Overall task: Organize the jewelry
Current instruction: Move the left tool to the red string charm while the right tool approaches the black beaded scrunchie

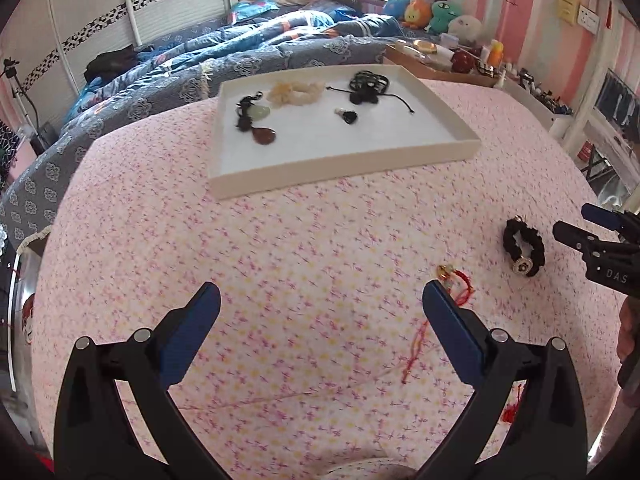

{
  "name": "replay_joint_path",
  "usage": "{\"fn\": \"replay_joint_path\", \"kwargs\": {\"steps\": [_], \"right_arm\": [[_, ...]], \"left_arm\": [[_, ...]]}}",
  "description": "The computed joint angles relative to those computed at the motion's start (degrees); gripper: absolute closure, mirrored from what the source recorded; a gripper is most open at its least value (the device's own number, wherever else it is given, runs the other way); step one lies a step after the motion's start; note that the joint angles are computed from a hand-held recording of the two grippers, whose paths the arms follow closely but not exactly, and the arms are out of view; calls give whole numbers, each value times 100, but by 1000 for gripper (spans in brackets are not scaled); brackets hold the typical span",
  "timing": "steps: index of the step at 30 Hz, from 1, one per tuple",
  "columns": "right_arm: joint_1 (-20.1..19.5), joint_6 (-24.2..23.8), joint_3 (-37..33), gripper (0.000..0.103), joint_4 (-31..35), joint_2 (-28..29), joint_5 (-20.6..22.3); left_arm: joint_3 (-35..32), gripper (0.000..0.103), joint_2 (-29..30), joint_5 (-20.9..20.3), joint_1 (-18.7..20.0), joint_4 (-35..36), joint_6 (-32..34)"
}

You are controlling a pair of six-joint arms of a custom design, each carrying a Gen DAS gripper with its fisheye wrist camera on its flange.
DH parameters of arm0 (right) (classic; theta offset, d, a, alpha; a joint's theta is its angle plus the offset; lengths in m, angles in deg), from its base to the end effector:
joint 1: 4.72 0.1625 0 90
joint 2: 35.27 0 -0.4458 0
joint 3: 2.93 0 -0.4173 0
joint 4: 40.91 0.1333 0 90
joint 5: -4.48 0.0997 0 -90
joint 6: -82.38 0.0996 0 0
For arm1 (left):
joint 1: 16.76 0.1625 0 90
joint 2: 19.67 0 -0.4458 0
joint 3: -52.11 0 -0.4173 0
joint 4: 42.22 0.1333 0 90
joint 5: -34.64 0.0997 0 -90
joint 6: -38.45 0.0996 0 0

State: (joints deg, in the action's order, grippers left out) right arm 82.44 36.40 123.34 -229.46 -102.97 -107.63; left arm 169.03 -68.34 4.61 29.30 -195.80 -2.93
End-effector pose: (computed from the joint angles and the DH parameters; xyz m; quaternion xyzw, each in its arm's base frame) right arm 0.0698 -0.5266 0.2122 0.2781 -0.8818 0.2311 0.3027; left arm -0.2196 -0.5443 0.0519 0.0397 0.8648 -0.3124 0.3911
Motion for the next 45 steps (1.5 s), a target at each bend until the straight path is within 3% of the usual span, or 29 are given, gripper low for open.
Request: {"fn": "replay_joint_path", "kwargs": {"steps": [11,16,23,28,31,37,42,45], "right_arm": [[-77,-115,-1,23,-153,165,-262],[-97,-174,-100,23,91,157,-331],[-133,-149,-216,24,470,129,-288],[-145,-124,-285,35,701,136,-265],[-138,-149,-312,42,806,163,-296],[-146,-85,-415,53,1078,237,-349],[-135,-64,-482,55,1191,300,-395],[-138,-56,-496,58,1242,310,-396]], "left_arm": [[-238,7,385,-662,147,-567,552],[-387,30,474,-1157,276,-385,507],[-478,39,646,-1364,265,-527,715],[-605,45,764,-1439,264,-504,874],[-706,55,817,-1564,325,-478,934],[-848,58,928,-1658,390,-492,1081],[-902,63,952,-1680,451,-529,1163],[-921,75,963,-1810,495,-532,1178]]}}
